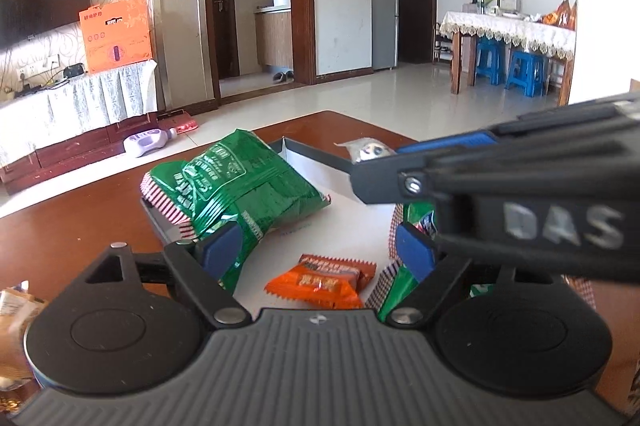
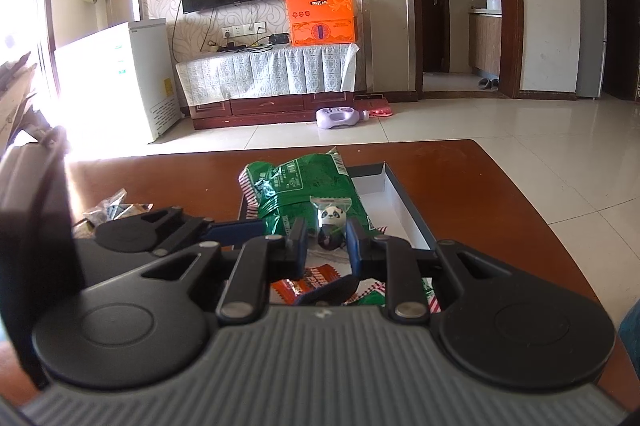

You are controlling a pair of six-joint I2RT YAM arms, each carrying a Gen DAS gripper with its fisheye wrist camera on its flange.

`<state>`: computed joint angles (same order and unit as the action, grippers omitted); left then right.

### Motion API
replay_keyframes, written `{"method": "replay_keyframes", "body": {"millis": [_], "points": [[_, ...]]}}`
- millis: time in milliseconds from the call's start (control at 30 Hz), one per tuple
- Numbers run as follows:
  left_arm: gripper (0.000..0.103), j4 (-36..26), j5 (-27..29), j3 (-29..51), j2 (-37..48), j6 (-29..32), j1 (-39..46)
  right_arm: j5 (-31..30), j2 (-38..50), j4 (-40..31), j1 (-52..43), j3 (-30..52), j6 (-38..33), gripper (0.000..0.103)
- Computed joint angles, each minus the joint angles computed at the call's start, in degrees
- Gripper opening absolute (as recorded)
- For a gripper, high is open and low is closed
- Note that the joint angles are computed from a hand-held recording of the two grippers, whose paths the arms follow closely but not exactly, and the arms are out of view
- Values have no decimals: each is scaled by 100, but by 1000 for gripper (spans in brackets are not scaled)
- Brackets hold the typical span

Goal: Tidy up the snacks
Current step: 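Open the left tool to drop the orange packet while the right tool releases the panda candy, then withdraw both tools from the box toward the remaining snacks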

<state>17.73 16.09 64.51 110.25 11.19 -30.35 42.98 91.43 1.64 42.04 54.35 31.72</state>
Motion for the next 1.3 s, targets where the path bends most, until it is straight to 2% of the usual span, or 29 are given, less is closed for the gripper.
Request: {"method": "replay_keyframes", "body": {"millis": [133, 433, 733, 800, 867, 933, 967, 1300], "points": [[92, 17, 33, -388, -358, 247, 86, -107, 226, 28, -99, 153, -58, 24], [95, 34, 314, -1205, -1180, 657, 351, -315, 612, -99, -241, 479, -41, 24], [96, -65, 318, -1611, -1573, 927, 589, -304, 866, -337, -173, 718, 125, 25], [97, -109, 300, -1611, -1618, 939, 613, -248, 922, -411, -138, 785, 138, 33], [97, -138, 311, -1613, -1659, 941, 636, -169, 957, -445, -80, 813, 152, 54], [97, -137, 312, -1620, -1674, 963, 661, -8, 958, -413, 9, 798, 134, 69], [98, -135, 307, -1632, -1688, 974, 669, 79, 944, -375, 52, 778, 113, 72], [98, -104, 259, -1840, -1898, 1082, 725, 634, 480, -368, 474, 501, 371, 73]]}}
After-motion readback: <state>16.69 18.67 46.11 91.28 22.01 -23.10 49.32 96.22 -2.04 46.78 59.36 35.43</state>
